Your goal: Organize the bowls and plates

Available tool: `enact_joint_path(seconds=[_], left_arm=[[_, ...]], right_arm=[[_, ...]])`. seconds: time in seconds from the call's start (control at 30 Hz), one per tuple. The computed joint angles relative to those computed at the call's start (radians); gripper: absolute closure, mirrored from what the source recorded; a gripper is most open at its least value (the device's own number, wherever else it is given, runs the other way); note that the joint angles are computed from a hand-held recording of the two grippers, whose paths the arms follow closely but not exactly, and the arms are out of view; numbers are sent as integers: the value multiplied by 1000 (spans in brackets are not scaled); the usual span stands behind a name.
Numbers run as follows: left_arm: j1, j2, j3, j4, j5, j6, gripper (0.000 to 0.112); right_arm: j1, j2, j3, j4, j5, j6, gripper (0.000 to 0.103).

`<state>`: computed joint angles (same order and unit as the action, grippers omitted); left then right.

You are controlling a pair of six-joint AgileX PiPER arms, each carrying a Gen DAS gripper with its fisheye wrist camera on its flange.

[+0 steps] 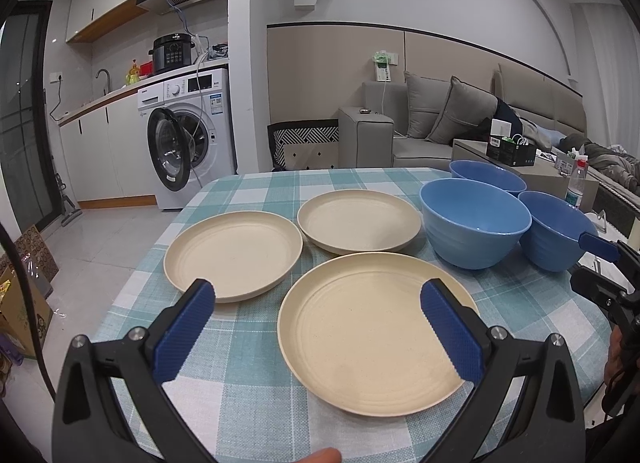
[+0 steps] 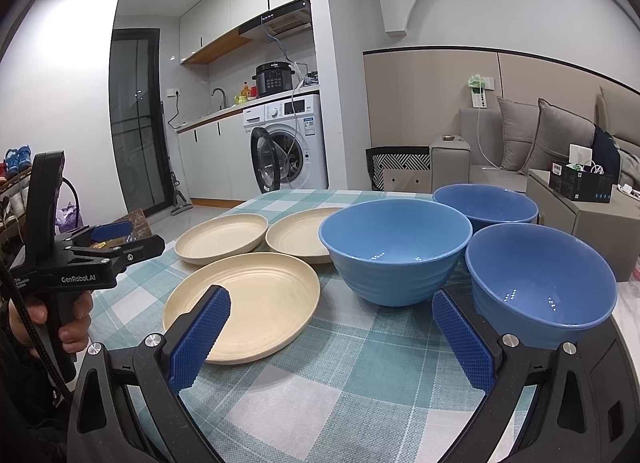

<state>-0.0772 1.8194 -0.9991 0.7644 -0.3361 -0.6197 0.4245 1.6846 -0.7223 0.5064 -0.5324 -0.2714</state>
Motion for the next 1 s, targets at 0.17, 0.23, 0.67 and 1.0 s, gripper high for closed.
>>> enact_joint_path(seconds=[0.17,0.23,0.67,1.0], left_arm=[[5,-4,-10,20,12,-21,9],[5,-3,-14,26,16,-26,9],[-8,1,-50,122,39,-113,9],[-22,25,-121,193,96,-193,9]], right_arm=[[-17,-1,-18,5,31,-4,0],[-20,-4,-29,24,49,-27,0],[-72,-16,-106,-51,177,18,0],[-103,-7,-209,112,301,-187,0]])
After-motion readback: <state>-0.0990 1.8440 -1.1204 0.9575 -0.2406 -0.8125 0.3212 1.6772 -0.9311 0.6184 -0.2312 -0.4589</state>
